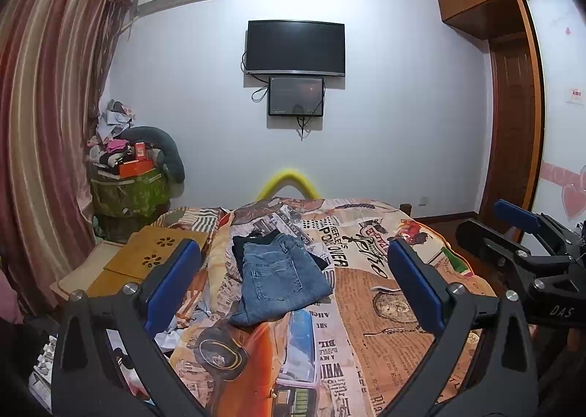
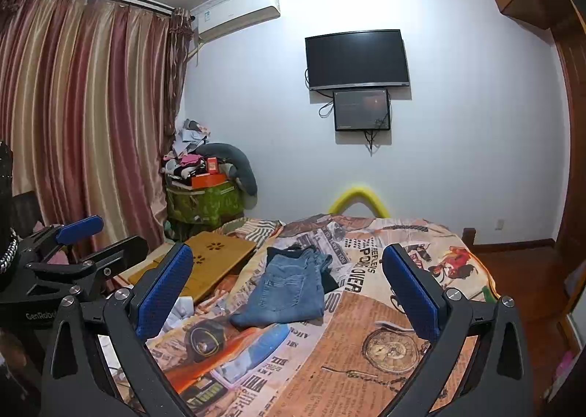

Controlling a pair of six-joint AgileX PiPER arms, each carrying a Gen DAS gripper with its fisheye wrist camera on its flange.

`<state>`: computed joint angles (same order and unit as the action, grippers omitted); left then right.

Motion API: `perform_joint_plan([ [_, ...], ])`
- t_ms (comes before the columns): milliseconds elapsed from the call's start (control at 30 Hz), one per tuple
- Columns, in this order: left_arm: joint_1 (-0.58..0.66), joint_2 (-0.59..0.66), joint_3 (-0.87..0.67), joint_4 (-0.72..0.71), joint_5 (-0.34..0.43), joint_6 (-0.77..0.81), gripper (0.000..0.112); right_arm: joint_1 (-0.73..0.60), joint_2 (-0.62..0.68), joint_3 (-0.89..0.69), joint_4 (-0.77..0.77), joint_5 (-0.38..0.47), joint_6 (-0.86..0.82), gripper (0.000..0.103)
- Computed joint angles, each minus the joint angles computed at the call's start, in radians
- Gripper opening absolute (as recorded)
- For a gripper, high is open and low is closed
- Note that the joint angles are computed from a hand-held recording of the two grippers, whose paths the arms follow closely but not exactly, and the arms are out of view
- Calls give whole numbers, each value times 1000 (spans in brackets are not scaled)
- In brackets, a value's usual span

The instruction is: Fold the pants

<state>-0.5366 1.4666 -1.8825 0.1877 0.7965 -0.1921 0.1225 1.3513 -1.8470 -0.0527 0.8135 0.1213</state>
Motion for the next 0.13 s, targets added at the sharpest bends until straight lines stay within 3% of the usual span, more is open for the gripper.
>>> perform_joint_plan([
  [133, 11, 6, -7, -24, 6, 16, 103, -2, 1, 2, 8, 1, -5, 103],
])
